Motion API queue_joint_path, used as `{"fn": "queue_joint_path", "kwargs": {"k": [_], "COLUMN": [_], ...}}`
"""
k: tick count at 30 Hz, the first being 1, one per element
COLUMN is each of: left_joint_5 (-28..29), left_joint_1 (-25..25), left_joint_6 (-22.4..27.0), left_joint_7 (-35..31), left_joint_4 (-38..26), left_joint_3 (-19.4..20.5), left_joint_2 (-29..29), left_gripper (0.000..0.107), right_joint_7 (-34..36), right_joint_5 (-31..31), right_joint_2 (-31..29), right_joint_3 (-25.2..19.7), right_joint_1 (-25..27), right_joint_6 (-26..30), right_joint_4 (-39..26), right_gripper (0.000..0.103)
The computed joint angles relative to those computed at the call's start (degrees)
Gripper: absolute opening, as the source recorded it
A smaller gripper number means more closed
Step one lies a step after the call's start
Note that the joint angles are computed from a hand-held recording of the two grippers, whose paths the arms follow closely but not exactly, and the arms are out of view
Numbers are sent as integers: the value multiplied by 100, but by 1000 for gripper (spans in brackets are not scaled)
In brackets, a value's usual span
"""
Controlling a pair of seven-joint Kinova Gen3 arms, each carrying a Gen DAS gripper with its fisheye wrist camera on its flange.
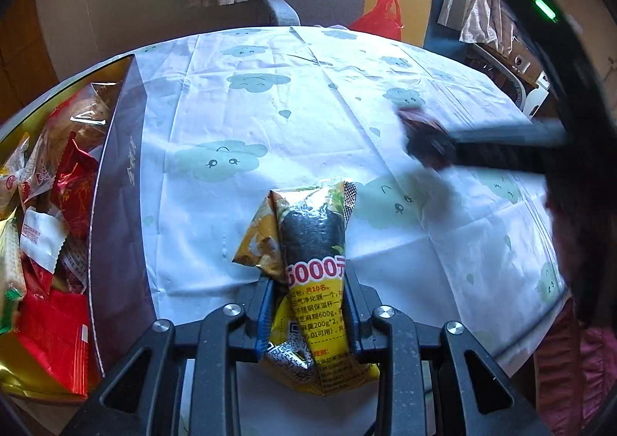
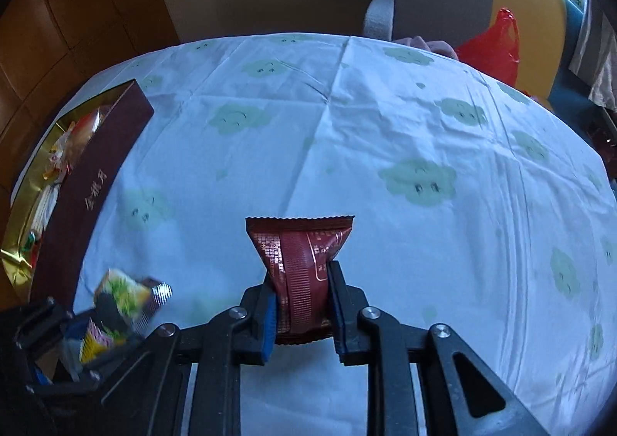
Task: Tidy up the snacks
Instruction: 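Carry the yellow-and-black bag into the tin and release it with the left gripper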
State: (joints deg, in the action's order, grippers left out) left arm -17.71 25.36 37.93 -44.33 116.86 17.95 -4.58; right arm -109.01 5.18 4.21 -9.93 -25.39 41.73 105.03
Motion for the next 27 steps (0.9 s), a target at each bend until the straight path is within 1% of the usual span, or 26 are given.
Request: {"fn": "queue_joint_path", "kwargs": {"k": [1,3,5,7,9,11,14,17,21,24,27], "left_joint_5": [-43,-179,-335,-342,-338,-435,-495,-479,-620,-625,-569], "left_joint_1": [4,31,95,151,205,245,217,40,-366,-693,-937], "left_joint_6": [46,193,317,441,506,580,691,825,1131,1399,1510], "left_joint_7": [34,138,287,272,266,316,332,383,506,522,492], "left_joint_4": [-24,-115,-201,-290,-349,-399,-494,-596,-693,-744,-684], "left_joint_3": [22,73,114,72,48,98,181,276,509,549,523], "left_joint_2": [15,82,148,185,130,0,-281,-620,-979,-1145,-1335], "left_gripper": [31,31,30,29,29,29,29,29,29,29,29], "right_joint_7": [-198,-455,-836,-1084,-1465,-1837,-2006,-2126,-2573,-2784,-3053], "right_joint_5": [165,305,595,673,876,1143,1320,1401,1807,1995,2248], "right_joint_2": [-108,-290,-446,-597,-667,-653,-639,-661,-712,-726,-734], "right_joint_3": [-10,-62,-140,-176,-259,-358,-393,-403,-505,-545,-601], "right_joint_1": [-58,-96,-132,-91,-58,-54,-80,-94,-117,-127,-147], "right_joint_6": [-12,-110,-328,-641,-883,-967,-1007,-1060,-1184,-1222,-1247], "right_joint_4": [147,452,760,1038,1217,1259,1283,1335,1477,1528,1579], "right_gripper": [23,23,23,23,23,23,23,23,23,23,23]}}
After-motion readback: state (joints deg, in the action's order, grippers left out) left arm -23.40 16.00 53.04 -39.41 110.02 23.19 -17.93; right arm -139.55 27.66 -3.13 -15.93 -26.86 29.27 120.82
